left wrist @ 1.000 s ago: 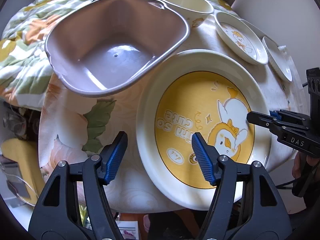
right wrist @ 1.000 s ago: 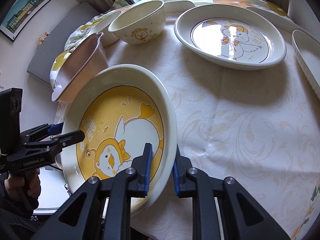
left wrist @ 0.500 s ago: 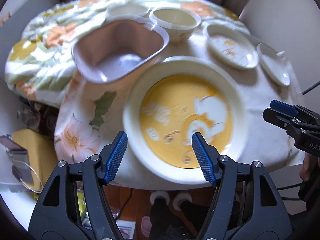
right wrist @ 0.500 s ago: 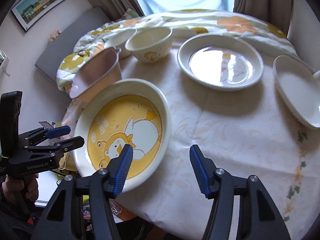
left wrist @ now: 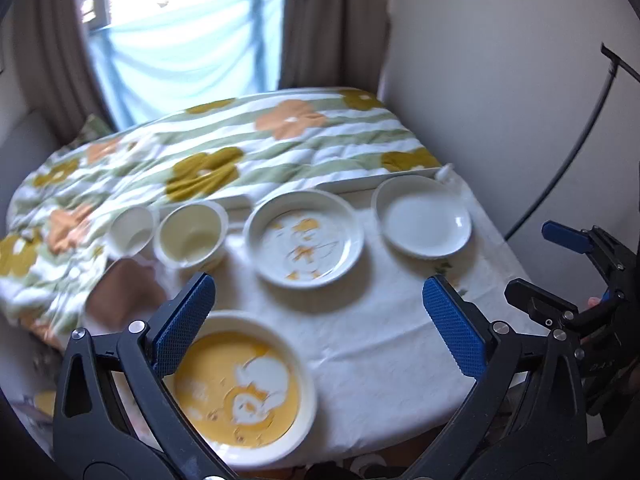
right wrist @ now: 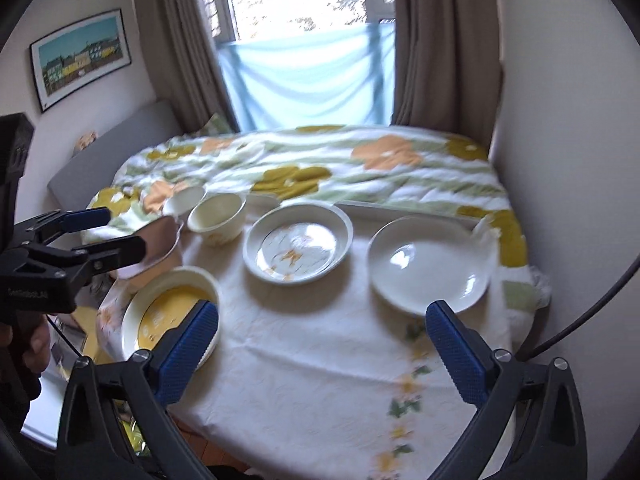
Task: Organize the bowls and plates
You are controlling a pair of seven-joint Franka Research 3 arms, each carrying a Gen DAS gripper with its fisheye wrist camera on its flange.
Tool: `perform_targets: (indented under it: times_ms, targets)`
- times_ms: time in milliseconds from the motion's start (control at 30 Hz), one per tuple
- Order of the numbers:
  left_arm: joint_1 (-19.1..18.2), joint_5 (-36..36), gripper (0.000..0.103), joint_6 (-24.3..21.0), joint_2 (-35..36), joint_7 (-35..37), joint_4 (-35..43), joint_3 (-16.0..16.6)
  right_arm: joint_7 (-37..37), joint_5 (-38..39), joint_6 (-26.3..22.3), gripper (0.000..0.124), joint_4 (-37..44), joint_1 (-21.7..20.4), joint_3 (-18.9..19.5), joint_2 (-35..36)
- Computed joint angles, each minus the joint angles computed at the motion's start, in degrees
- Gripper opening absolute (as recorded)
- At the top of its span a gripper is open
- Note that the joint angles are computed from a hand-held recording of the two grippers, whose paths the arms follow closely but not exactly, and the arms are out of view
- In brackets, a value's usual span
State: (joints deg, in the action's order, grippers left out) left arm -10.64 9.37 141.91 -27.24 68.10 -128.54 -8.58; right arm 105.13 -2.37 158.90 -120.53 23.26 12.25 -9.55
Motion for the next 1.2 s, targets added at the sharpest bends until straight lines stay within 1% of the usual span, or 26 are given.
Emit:
perform_targets:
  times_ms: [33,133,167,233,300,333,400,467,533,600,633,667,700,733,767,800,833,867,900,933,1000,1033,1100,1133,1167,1200]
  targets:
    - [-0.94,-0.86,0.103,0.35,2.88,1.94,2.57,0.50,3.32,-3.30,-0.71,0.103,0.35,-1.59,0.67,-0.27]
    - [-2.06,-2.69,0.103,0.31,11.20,7.16,10.22,0.70,6.29,-6.08,-5.17,0.103,2.87,-3.01,0.36,0.50]
    - [-2.26,-3.71,0.103,0.36,13.79,9.26,12.65,0.79,7.45,-6.64,-5.85,0.103,3.49,-3.28,0.10,0.86]
    - [-2.39,-6.22,0.103,0.51,19.13,13.77,17.64,0.69,11.32,-8.91,-5.57,0.103,3.43,-4.35,-0.21,0.86]
    - [-1.93,-9.37,0.103,-0.73,24.77,18.59,23.25,0.26,15.38,-11.07,-7.47,0.103,5.07,-5.21,-0.33,2.16]
    - [-1.47,-11.58,0.103,-1.94,27.74,21.40,26.32,-0.07,15.78,-9.99,-8.38,0.103,5.23,-5.06,-1.06,2.39]
    - [0.09,-16.60,0.103,-5.75,34.15,27.09,33.32,-1.18,17.14,-7.10,-9.43,0.103,6.10,-4.91,-2.40,3.83]
    - [1.74,-19.48,0.103,-10.33,40.75,30.30,40.74,-2.65,18.84,-4.51,-9.84,0.103,6.81,-4.77,-3.42,5.57]
    - [3.63,-22.20,0.103,-14.28,46.41,33.33,46.64,-4.30,21.28,-2.14,-9.73,0.103,7.23,-4.68,-4.33,7.50]
    - [4.75,-23.18,0.103,-18.16,52.18,35.05,52.94,-5.42,23.95,0.40,-7.93,0.103,7.06,-4.49,-5.16,9.49]
    - [5.18,-23.32,0.100,-20.14,55.26,35.90,56.28,-5.89,25.24,1.20,-6.87,0.103,6.45,-4.33,-5.49,9.84]
    - [5.50,-23.46,0.094,-21.79,57.70,36.63,58.94,-6.39,27.41,1.42,-5.58,0.102,6.08,-4.21,-5.80,10.70]
    - [5.55,-23.21,0.090,-23.88,60.46,37.10,62.24,-6.71,29.70,1.02,-4.43,0.100,5.67,-3.99,-6.09,11.27]
    - [5.44,-22.80,0.083,-26.07,63.21,37.44,65.64,-6.92,32.09,0.80,-3.22,0.098,5.43,-3.79,-6.41,12.15]
    - [5.31,-22.41,0.076,-28.13,65.65,37.85,68.73,-7.13,33.79,0.76,-2.74,0.092,5.74,-3.55,-6.71,13.19]
    - [5.10,-21.91,0.073,-29.82,67.73,38.18,71.36,-7.20,35.58,0.77,-2.56,0.085,5.94,-3.27,-7.07,14.17]
    - [5.10,-21.64,0.065,-30.89,69.02,38.61,72.78,-7.29,36.82,0.70,-2.86,0.082,6.80,-2.94,-7.39,15.28]
    - [4.98,-21.43,0.058,-32.22,70.57,38.83,74.77,-7.38,37.95,0.73,-3.12,0.076,7.35,-2.62,-7.74,16.27]
    - [4.84,-21.38,0.056,-33.54,72.22,38.98,76.94,-7.53,39.12,0.29,-3.79,0.071,7.98,-2.22,-8.17,17.09]
    - [4.85,-21.46,0.053,-34.37,73.34,39.20,78.42,-7.68,40.54,-0.42,-4.66,0.069,8.53,-1.76,-8.63,17.74]
    - [4.67,-21.42,0.052,-35.20,74.99,39.69,80.53,-7.80,42.26,-0.71,-4.81,0.061,9.03,-1.26,-9.24,18.78]
    - [4.57,-21.31,0.052,-35.88,75.92,39.85,81.93,-7.78,43.44,-1.32,-5.12,0.059,9.31,-0.91,-9.63,19.19]
    - [4.00,-20.83,0.048,-37.12,77.74,39.76,84.86,-7.57,44.79,-2.42,-5.63,0.054,10.07,-0.43,-10.20,20.02]
    - [3.82,-20.71,0.038,-37.80,78.65,39.79,86.34,-7.55,45.54,-3.14,-5.92,0.051,10.39,-0.14,-10.49,20.35]
    - [3.59,-20.56,0.027,-38.64,79.60,39.74,87.91,-7.51,45.73,-3.25,-6.04,0.045,10.65,-0.06,-10.58,20.63]
    - [3.38,-20.39,0.023,-39.61,80.55,39.72,89.54,-7.45,45.59,-2.95,-5.83,0.037,10.87,-0.14,-10.57,21.05]
